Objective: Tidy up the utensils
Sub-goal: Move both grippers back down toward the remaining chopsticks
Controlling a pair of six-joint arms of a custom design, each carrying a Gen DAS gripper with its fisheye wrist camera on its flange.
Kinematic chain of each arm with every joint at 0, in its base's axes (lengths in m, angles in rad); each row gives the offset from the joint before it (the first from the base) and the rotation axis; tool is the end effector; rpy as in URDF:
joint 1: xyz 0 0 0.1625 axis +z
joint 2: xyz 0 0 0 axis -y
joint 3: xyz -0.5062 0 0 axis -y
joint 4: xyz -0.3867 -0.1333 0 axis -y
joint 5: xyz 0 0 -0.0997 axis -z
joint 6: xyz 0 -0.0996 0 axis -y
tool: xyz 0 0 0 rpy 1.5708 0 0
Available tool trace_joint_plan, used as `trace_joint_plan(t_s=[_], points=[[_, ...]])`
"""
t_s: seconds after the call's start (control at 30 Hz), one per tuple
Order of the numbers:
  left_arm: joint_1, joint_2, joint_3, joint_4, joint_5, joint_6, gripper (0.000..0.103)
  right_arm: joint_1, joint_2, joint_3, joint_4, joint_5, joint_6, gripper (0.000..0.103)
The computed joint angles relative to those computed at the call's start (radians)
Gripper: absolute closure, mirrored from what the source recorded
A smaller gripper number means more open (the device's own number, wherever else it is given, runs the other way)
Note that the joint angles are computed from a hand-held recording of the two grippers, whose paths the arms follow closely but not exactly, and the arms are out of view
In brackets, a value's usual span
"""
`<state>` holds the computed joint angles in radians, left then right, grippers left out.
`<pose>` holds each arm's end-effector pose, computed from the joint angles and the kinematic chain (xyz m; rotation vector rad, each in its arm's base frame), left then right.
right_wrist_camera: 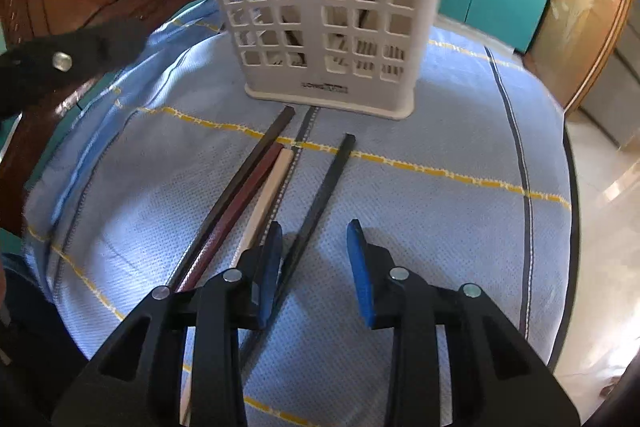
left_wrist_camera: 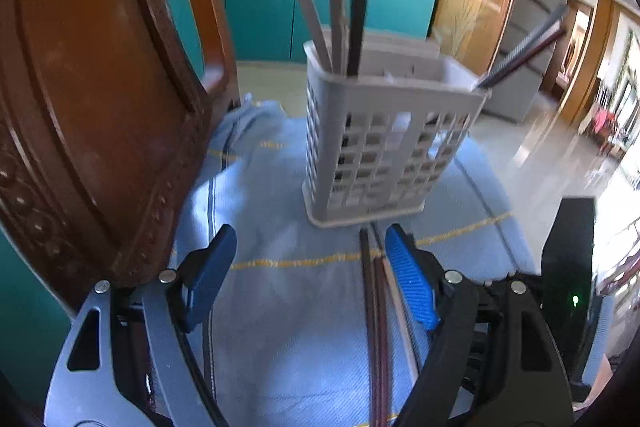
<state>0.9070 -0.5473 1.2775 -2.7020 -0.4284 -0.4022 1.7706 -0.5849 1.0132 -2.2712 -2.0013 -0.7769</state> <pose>-0.3340 -0.7904 0.1688 0.0020 2.1319 -1.0603 0.2674 -0.8582 0.2210 1.1725 -2.3758 0.1828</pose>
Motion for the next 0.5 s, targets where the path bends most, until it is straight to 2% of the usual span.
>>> trace_joint_plan(t_s=[0.07,0.1,0.23,0.3,0.4,0.5], points=[[0.005,0.0,-0.008,0.076,-0.005,-0.038,0.026,0.002,-0.007,0.023,-0.012,0.003,-0.039,0.076],[0.008,0.001,-0.01,0.113,-0.006,-0.058,0.026,0.001,-0.008,0.01,0.024,0.01,-0.039,0.088],[0.019,-0.004,-0.011,0.209,-0.033,-0.122,0.028,-0.008,0.0,-0.06,0.133,0.013,0.012,0.093],[0.025,-0.006,-0.016,0.255,-0.05,-0.146,0.031,-0.011,-0.001,-0.067,0.111,-0.006,0.011,0.093],[0.032,0.003,-0.037,0.319,-0.074,-0.161,0.034,-0.019,0.007,-0.102,0.142,0.003,0.059,0.093],[0.036,0.017,-0.054,0.352,-0.093,-0.157,0.035,-0.02,0.002,-0.093,0.124,0.0,0.072,0.091]])
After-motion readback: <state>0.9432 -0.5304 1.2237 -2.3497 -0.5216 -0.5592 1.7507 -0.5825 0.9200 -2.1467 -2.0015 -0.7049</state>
